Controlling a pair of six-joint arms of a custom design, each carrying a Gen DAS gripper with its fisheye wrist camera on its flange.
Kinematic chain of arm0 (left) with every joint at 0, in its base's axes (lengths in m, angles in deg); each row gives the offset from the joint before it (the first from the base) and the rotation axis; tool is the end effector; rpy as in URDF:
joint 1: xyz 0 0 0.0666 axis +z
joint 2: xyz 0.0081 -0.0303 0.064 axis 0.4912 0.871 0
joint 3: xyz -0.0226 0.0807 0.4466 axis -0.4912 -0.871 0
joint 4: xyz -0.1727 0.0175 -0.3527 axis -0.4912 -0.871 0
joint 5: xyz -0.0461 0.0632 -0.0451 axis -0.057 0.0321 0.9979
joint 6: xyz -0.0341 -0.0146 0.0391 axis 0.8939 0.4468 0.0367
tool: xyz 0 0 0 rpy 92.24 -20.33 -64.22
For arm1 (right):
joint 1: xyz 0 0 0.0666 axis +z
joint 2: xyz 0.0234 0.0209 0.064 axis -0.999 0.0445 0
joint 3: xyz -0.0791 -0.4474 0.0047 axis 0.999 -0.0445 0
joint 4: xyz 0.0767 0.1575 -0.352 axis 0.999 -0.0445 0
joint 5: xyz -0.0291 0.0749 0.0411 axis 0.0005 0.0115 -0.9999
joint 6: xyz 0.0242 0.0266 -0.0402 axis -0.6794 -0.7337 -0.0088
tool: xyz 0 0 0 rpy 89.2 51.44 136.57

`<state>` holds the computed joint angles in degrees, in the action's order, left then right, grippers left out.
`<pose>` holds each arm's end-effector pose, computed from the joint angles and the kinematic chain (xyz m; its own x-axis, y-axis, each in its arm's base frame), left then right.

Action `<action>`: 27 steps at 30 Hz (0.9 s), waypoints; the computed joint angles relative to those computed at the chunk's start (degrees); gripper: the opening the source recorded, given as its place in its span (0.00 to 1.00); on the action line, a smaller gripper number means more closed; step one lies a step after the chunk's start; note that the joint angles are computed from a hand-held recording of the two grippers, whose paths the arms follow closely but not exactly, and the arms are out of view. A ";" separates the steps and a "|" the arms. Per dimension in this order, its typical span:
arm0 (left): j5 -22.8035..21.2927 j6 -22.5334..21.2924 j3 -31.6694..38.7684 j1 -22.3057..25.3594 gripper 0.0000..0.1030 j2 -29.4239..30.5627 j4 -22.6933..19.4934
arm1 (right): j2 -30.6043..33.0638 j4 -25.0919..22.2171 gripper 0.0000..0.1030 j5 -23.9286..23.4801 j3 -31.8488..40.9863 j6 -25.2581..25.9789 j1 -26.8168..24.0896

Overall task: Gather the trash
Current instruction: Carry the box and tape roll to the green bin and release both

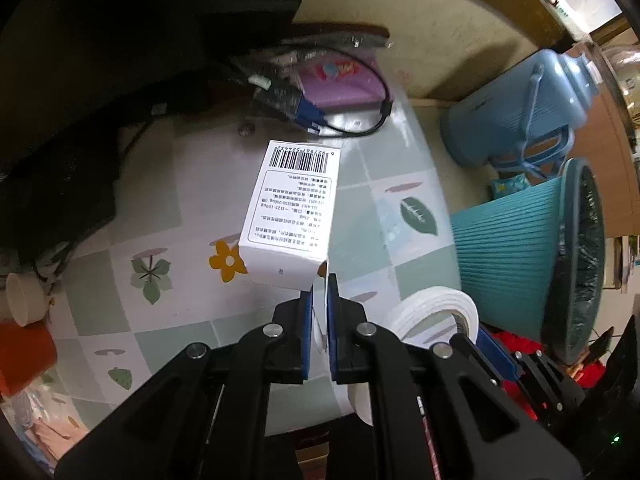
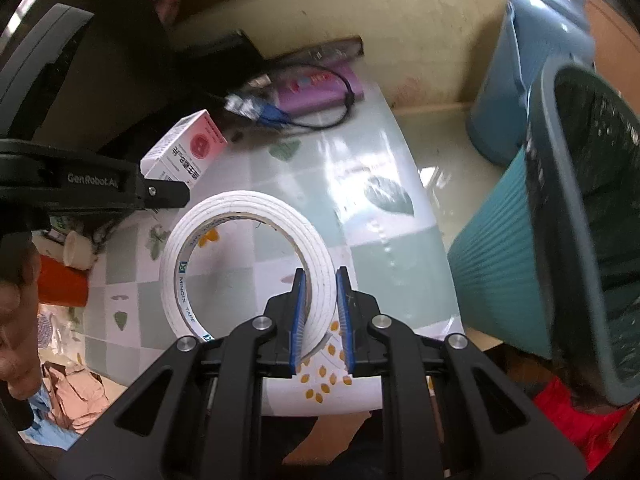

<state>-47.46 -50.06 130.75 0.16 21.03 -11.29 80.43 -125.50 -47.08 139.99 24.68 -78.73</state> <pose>0.4643 -0.2666 0.4313 -0.9837 0.1136 -0.1391 0.1418 0.9665 -0.2141 0.3771 0.0616 0.4364 -0.9197 0.0926 -0.3816 0.0147 0.9792 0.2023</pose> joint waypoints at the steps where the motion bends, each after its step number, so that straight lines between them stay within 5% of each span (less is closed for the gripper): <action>1: -0.09 0.40 0.17 -0.11 0.06 -0.30 0.07 | -0.14 -0.12 0.15 -0.04 0.66 0.53 -0.08; 14: -1.60 5.57 7.55 -2.69 0.06 -1.30 -0.51 | -2.43 -1.20 0.15 -1.87 5.95 7.00 -7.54; 27: -2.94 9.28 18.52 -11.74 0.06 4.98 -2.55 | -4.10 -2.45 0.15 -7.48 5.46 16.69 -23.91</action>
<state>-50.40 -40.78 149.27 -11.57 26.01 -13.83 76.32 -127.96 -54.56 145.45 41.36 -102.63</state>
